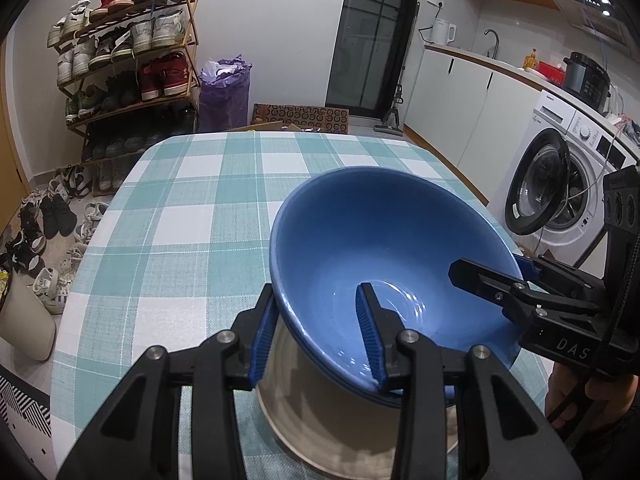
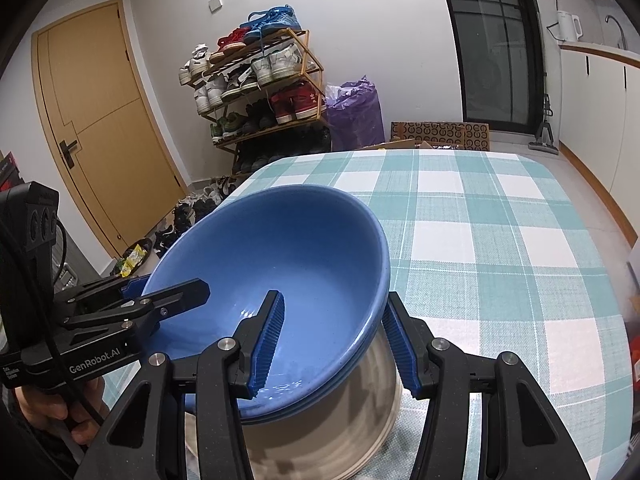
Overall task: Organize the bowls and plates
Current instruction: 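Lower the nested blue bowls onto the cream plate stack with both grippers, then open both grippers and release the bowls on the plates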
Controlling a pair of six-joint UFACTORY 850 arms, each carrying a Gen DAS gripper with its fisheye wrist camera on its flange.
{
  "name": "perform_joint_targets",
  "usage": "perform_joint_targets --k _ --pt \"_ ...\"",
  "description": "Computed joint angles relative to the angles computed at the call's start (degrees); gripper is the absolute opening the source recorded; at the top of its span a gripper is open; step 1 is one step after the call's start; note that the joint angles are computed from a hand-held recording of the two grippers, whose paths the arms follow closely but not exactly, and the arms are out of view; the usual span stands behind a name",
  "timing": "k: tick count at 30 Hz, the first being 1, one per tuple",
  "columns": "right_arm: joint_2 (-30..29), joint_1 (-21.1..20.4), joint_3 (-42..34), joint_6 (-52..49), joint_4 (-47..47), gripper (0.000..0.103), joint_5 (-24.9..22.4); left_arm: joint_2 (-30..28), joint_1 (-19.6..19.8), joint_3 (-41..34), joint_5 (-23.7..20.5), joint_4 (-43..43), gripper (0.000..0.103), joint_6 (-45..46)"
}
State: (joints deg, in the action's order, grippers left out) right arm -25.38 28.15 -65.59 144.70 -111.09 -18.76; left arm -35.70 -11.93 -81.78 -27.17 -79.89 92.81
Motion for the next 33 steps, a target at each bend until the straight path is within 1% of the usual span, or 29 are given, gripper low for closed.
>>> perform_joint_targets --k 2,4,6,7,10,13,14,15,17,20,22,23,25,26,27,28,30,31,33 --pt "0.0 0.1 0.0 -0.6 0.9 0.053 -0.3 0.2 0.0 0.2 0.0 -0.3 0.039 0.6" --pt "0.5 0.3 0.5 -0.6 0.9 0.053 -1.5 0.4 0.0 0.5 -0.1 -0.7 0.04 1.2" --pt "0.8 0.4 0.7 0.0 0.2 0.053 -1.8 0.5 0.1 0.5 0.0 -0.5 0.046 0.9" --pt "1.1 0.3 0.9 1.1 -1.1 0.053 -1.8 0.6 0.1 0.6 -0.1 -0.9 0.047 1.3" --pt "1.3 0.6 1.0 -0.1 -0.6 0.054 -2.2 1.0 0.3 1.1 -0.3 -1.8 0.05 2.3" --pt "1.6 0.6 1.2 0.9 -1.4 0.054 -2.3 1.6 0.5 1.5 -0.9 -2.5 0.053 3.1" --pt "1.7 0.6 1.3 1.1 -1.7 0.055 -2.3 1.9 0.4 1.8 -0.8 -2.9 0.056 3.6" --pt "1.8 0.6 1.4 1.0 -1.7 0.056 -2.3 2.1 0.5 2.0 -0.7 -3.3 0.059 4.1" --pt "2.1 0.8 1.7 2.1 -2.8 0.058 -2.3 2.6 0.5 2.4 -0.6 -4.1 0.06 4.9" --pt "2.6 1.0 2.1 2.9 -3.9 0.066 -2.8 3.0 0.4 2.8 0.0 -3.8 0.063 4.8" --pt "2.8 1.0 2.3 3.4 -4.5 0.075 -2.6 3.2 0.5 2.9 0.4 -3.0 0.072 4.0" --pt "3.0 1.0 2.5 3.7 -5.0 0.078 -2.5 3.5 0.5 3.2 0.6 -3.7 0.078 4.6" --pt "3.4 1.3 2.8 3.7 -5.3 0.086 -2.9 3.9 0.7 3.8 0.6 -4.9 0.079 5.9" --pt "3.6 1.4 3.0 3.0 -4.8 0.088 -2.9 4.1 0.7 4.0 0.6 -4.9 0.082 6.1" --pt "3.7 1.5 3.0 2.5 -4.4 0.09 -2.9 4.3 0.7 4.2 0.8 -5.2 0.086 6.5" --pt "3.8 1.6 3.2 2.1 -4.0 0.092 -3.2 4.6 0.6 4.6 1.2 -6.3 0.089 7.6" --pt "4.1 1.7 3.6 2.5 -4.6 0.096 -3.5 5.2 0.7 5.5 1.8 -8.8 0.097 10.4" --pt "4.4 1.8 3.9 3.0 -5.2 0.101 -3.4 5.6 0.7 5.9 2.0 -10.0 0.097 11.8" --pt "4.8 1.8 4.3 4.2 -6.4 0.102 -3.0 6.0 0.8 6.5 2.1 -10.9 0.1 12.9"
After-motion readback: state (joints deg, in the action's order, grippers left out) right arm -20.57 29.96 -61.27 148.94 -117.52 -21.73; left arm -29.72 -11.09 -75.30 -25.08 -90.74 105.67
